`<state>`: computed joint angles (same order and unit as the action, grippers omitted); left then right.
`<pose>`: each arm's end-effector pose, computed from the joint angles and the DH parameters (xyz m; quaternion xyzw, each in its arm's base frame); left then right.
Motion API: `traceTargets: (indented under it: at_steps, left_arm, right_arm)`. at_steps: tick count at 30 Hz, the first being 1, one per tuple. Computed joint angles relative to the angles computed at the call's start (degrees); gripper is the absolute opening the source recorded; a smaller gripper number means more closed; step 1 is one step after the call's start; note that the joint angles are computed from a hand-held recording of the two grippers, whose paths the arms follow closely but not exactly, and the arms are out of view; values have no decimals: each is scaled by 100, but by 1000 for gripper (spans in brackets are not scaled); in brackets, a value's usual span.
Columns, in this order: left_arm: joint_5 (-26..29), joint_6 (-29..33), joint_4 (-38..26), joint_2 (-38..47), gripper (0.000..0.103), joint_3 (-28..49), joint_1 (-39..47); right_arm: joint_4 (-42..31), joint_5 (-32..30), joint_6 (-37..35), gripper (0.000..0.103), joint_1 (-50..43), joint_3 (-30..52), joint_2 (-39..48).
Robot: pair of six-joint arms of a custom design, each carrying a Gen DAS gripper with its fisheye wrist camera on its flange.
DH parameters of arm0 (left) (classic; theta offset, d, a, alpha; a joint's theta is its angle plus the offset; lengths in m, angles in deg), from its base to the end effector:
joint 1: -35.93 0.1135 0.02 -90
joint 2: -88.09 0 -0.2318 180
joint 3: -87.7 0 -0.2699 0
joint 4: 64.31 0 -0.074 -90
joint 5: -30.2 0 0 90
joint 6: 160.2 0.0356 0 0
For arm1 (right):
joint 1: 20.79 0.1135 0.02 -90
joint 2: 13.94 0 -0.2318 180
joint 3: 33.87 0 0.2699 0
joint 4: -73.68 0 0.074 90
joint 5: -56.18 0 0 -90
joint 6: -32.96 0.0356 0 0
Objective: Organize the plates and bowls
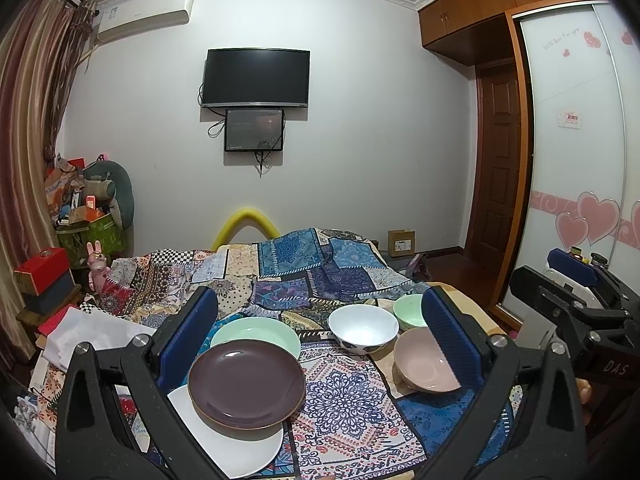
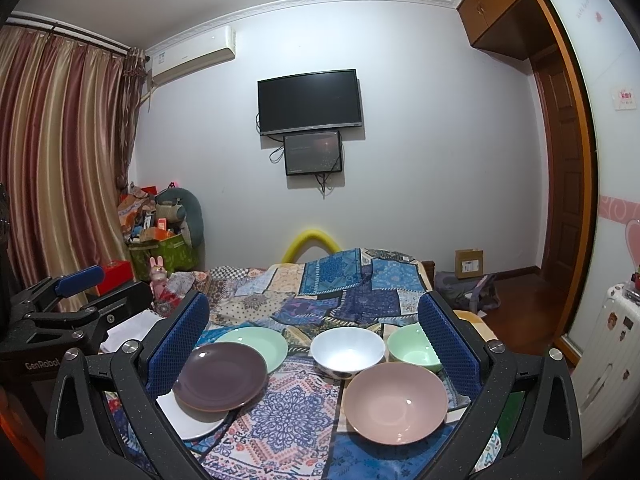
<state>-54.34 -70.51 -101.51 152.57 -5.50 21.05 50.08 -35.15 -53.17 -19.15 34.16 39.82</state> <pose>0.2655 -0.0740 0.3971 0.1292 0.7817 -0.1179 0.5986 0.2526 0.0081 0.3492 0.0073 0.7622 0.0399 0.6460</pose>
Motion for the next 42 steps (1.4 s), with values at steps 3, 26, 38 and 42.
traceTargets:
  at_steps: [3, 26, 38, 42]
  left_arm:
    - [52, -8, 3, 36, 103, 5, 49]
    - [873, 375, -1024, 2731, 103, 1809, 1612]
    - [675, 708, -1953, 4950, 86, 3576, 2016]
    - [616, 736, -2148, 5498, 84, 4041, 2084]
  right_arm:
    - [9, 14, -10, 103, 31, 35, 63]
    - [-203, -287, -14, 103, 355, 1247, 2496]
    - [-760, -581, -121, 103, 562, 2744, 4465]
    - [-1039, -769, -128, 102, 573, 3267, 5080]
